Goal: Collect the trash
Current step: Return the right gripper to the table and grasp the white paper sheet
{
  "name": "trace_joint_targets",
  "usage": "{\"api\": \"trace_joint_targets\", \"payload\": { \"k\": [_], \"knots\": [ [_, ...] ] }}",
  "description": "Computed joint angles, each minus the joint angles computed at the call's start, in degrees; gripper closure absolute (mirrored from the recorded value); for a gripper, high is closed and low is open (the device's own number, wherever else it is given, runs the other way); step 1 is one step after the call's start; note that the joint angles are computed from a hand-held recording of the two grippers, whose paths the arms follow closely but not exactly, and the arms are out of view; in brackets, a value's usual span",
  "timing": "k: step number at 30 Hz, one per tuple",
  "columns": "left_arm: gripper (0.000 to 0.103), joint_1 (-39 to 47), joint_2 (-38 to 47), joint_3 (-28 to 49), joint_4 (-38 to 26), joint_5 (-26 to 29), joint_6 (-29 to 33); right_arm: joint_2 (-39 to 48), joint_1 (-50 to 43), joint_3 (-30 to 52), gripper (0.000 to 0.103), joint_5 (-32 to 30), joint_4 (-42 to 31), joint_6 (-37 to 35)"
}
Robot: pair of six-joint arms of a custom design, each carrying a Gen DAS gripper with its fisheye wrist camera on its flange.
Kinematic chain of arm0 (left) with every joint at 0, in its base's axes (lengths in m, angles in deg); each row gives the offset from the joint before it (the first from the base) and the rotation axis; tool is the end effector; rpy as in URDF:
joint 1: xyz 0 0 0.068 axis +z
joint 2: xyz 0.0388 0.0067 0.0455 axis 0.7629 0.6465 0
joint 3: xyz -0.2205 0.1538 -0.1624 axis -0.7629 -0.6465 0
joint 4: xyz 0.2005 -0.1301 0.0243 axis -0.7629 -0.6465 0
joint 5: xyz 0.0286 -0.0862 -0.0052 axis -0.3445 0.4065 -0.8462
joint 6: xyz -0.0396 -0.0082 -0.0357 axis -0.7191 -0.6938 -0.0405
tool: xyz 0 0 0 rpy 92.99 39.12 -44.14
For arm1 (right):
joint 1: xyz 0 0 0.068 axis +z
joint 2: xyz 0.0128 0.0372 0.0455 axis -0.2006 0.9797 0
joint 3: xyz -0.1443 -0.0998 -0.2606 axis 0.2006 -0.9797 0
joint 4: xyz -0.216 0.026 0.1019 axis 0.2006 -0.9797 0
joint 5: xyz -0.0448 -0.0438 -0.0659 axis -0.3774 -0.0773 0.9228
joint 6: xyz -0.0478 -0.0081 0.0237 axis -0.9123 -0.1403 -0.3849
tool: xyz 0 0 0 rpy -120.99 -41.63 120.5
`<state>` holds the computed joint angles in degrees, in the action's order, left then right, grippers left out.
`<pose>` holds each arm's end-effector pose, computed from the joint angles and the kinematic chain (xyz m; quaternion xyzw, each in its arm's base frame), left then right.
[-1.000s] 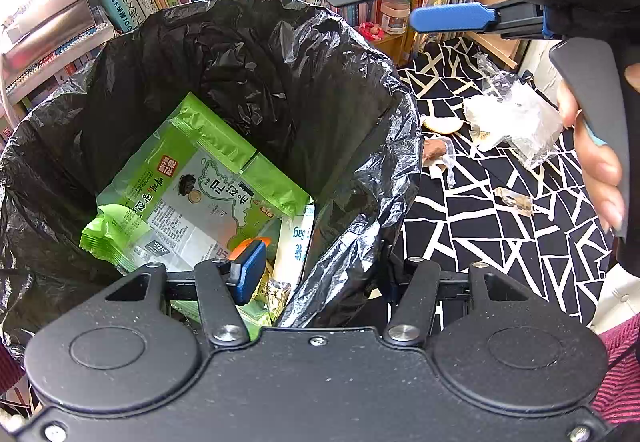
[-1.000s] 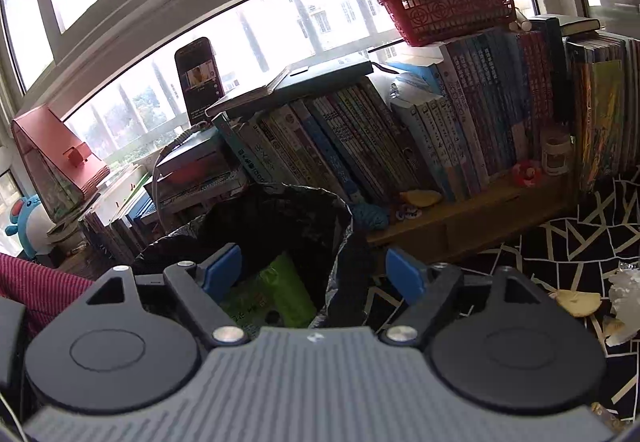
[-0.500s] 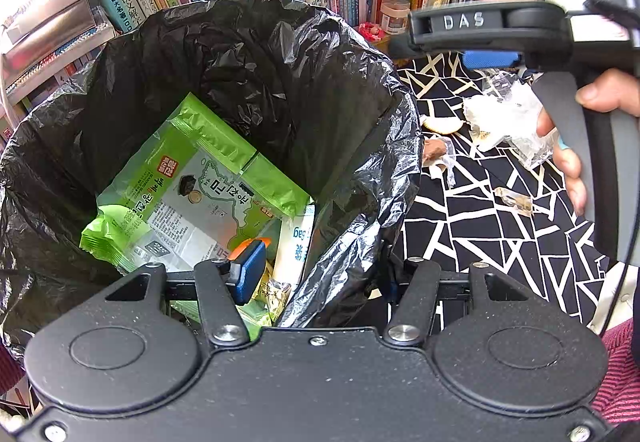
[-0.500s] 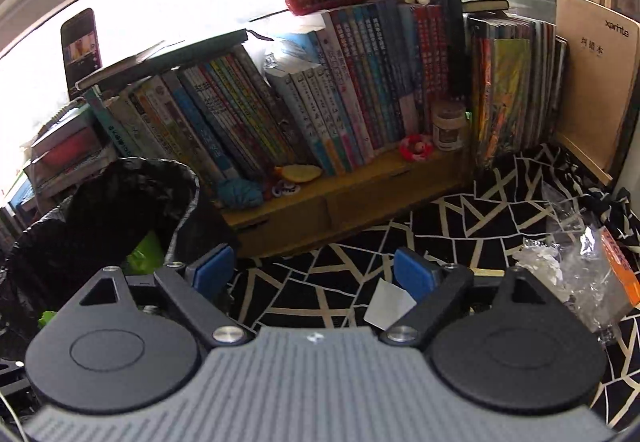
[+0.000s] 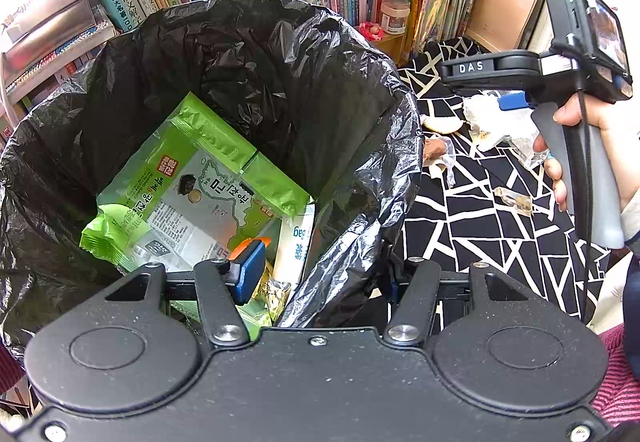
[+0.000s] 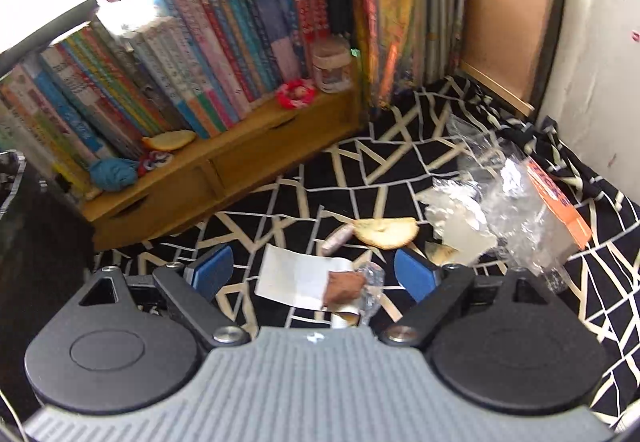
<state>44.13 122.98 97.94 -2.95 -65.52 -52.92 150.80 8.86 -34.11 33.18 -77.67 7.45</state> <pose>0.2937 -0.0410 0.2518 0.3339 0.8921 -0.1113 0.2833 0.2716 0.0818 0.2099 0.3231 0.8764 -0.0560 0.3526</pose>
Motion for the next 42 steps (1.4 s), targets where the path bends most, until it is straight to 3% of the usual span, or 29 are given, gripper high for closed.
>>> {"api": "trace_joint_targets", "payload": {
  "k": [5,10,15,24,26,28,31,33,36,42],
  "knots": [
    [0.048,0.12,0.12,0.16,-0.18,0.1,0.02,-1.22,-2.64,0.86,0.01,5.39,-4.89,-3.16],
    [0.047,0.11,0.14,0.21,-0.21,0.03,-0.04,-7.93,-7.22,-2.54,0.0,12.07,-6.08,-4.14],
    [0.047,0.2,0.25,0.3,-0.25,0.07,0.12,-9.41,-15.77,-6.91,0.0,9.07,-4.05,-3.66],
    [0.046,0.03,0.29,0.36,-0.29,-0.28,0.04,0.02,-25.47,-13.72,0.0,7.14,7.93,-10.18],
    [0.046,-0.05,0.3,0.37,-0.37,-0.31,-0.13,0.73,-27.0,-15.2,0.006,6.22,10.03,-10.47],
    [0.046,-0.08,0.46,0.53,-0.51,-0.34,-0.22,0.75,-28.6,-16.48,0.03,3.9,11.58,-9.53],
    [0.046,-0.13,0.72,0.77,-0.74,-0.41,-0.3,-1.01,-28.74,-17.47,0.055,4.06,11.61,-5.28],
    [0.046,-0.19,0.83,0.83,-0.82,-0.53,-0.35,-2.5,-28.43,-16.58,0.061,4.44,9.26,-3.28],
    [0.046,-0.24,0.88,0.85,-0.81,-0.54,-0.48,-6.2,-27.04,-14.82,0.079,4.87,5.15,0.06],
    [0.046,-0.24,0.91,0.89,-0.84,-0.55,-0.52,-11.32,-22.96,-11.11,0.083,5.03,-2.03,4.35]
  ]
}}
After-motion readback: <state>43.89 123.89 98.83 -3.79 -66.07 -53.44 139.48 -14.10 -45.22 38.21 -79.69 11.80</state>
